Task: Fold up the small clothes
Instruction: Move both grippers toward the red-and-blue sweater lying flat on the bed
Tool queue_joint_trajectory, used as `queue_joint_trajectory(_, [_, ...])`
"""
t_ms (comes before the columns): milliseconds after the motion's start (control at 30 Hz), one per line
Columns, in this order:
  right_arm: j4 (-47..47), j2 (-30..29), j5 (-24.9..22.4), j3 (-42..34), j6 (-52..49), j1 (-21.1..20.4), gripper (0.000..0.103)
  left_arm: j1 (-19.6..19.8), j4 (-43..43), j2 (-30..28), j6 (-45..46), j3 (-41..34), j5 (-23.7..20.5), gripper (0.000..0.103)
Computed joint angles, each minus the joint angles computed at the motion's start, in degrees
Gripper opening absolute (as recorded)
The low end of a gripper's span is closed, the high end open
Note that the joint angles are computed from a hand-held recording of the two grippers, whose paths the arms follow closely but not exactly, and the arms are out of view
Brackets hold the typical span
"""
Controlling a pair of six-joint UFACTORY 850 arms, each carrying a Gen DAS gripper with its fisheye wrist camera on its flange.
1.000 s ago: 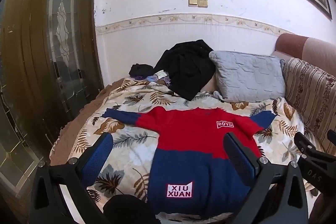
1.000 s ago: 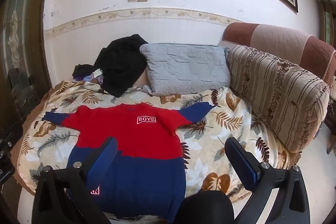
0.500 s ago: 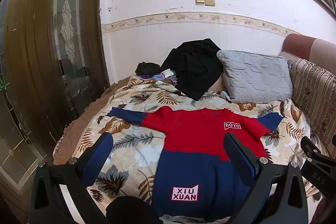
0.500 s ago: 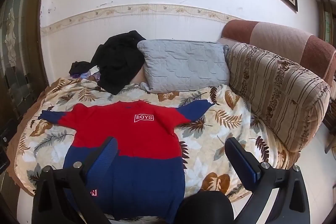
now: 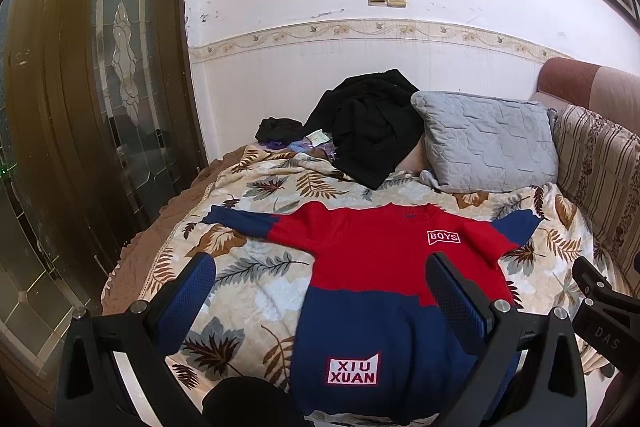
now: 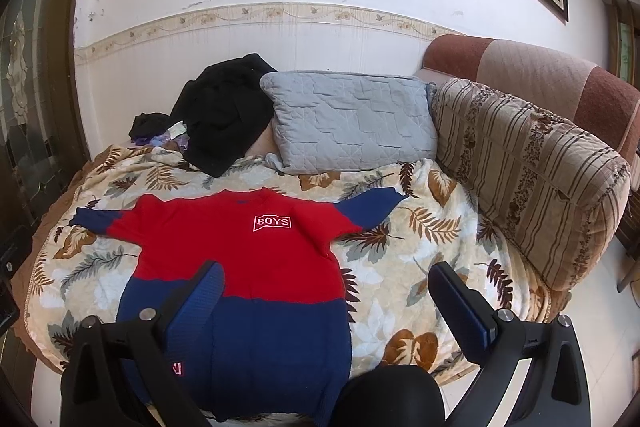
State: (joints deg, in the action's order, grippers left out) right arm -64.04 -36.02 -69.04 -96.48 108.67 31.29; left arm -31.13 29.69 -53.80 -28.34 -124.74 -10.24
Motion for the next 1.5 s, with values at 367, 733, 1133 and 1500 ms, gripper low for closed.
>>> queue_joint_trajectory(367, [0.43, 0.01, 0.43, 0.04, -0.35, -0.28, 0.103, -0.37, 0.21, -1.13, 0.51, -1.81, -0.9, 0.103])
queue_joint_trajectory(733, [0.93, -0.12, 1.01, -0.08, -0.58, -0.58, 0.103, -0.37, 8.69, -0.5, -7.17, 0.18, -0.08, 0.103])
queue_joint_trajectory(1133, [1.79, -0.78, 1.68, -0.87, -1.37, -0.72, 0.103, -0.48, 7.1, -1.88, -5.59, -1.95, -2.51, 0.103])
queue_joint_trajectory(1500, [2.08, -1.11, 2.49, -0.96, -1.9, -1.04, 0.103, -0.64, 4.42, -3.72, -2.84, -4.91, -4.6, 0.103])
